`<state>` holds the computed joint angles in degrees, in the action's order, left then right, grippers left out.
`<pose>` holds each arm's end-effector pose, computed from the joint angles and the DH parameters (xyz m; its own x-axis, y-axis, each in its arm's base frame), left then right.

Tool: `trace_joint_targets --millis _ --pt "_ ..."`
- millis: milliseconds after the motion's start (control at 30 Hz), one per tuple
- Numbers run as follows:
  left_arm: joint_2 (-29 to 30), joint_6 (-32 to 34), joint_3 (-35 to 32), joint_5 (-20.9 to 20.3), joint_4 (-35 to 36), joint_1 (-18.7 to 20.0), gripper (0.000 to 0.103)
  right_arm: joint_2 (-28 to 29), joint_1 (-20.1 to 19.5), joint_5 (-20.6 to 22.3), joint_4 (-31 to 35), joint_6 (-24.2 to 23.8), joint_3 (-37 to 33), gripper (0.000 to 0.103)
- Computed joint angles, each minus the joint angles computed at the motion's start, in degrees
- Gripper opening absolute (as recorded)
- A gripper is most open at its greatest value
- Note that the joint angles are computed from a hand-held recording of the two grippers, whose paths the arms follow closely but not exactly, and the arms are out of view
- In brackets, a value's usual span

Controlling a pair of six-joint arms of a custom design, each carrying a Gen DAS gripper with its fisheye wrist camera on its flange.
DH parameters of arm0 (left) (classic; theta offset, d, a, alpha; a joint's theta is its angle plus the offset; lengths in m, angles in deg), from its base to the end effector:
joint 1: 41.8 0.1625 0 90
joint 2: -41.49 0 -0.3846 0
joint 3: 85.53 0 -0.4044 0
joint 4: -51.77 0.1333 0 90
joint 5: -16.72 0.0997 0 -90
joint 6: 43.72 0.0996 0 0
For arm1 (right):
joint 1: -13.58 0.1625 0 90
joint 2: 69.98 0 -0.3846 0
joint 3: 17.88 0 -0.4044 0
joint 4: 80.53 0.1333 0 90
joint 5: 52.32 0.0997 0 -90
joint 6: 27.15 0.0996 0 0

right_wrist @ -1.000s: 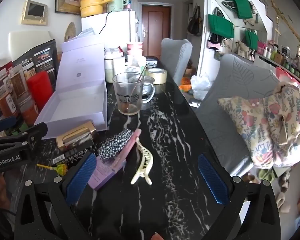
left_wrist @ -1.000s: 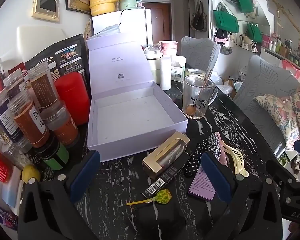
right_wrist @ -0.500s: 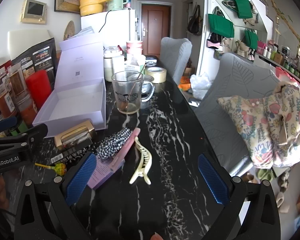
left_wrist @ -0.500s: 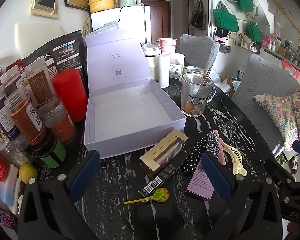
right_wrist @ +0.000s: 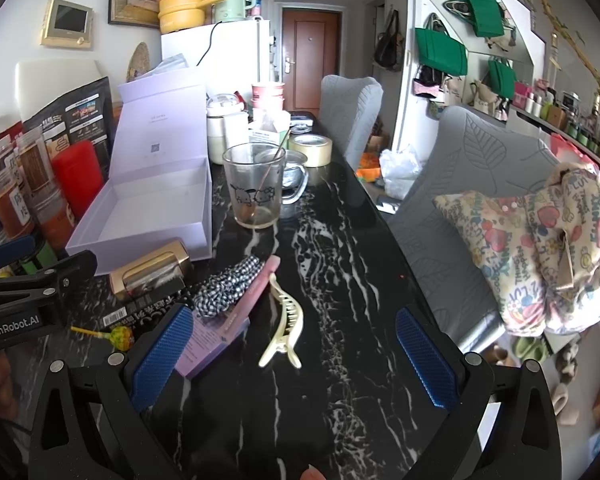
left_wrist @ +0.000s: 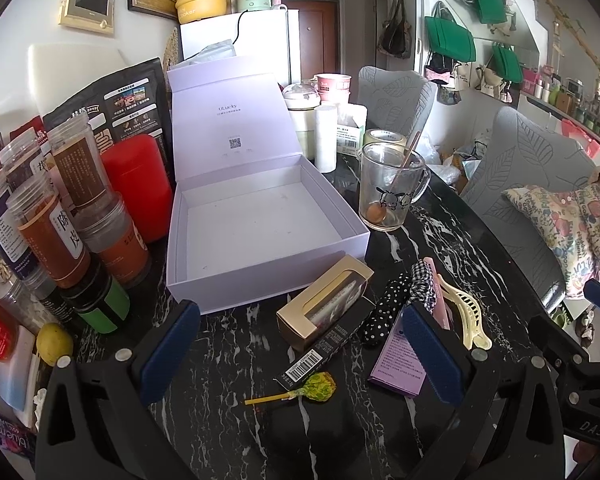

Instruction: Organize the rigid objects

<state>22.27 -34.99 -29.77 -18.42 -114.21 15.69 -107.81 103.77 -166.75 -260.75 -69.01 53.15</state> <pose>-0.2497 -0.7913 0.0674 -0.6927 -0.0284 -0.7206 0.5263 0.6633 -0.5321 0.0947 -0.7722 0.2112 -0.6777 -0.1071 0.7275 -0.6097 0.6349 -0.4745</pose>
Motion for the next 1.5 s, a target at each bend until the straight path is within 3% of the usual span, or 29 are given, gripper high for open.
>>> trace_joint_targets --millis 1500 --pt "-0.63 -3.53 -1.02 -1.69 4.08 1.08 0.103 0.79 0.25 1.79 3.22 0.10 -1.92 0.103"
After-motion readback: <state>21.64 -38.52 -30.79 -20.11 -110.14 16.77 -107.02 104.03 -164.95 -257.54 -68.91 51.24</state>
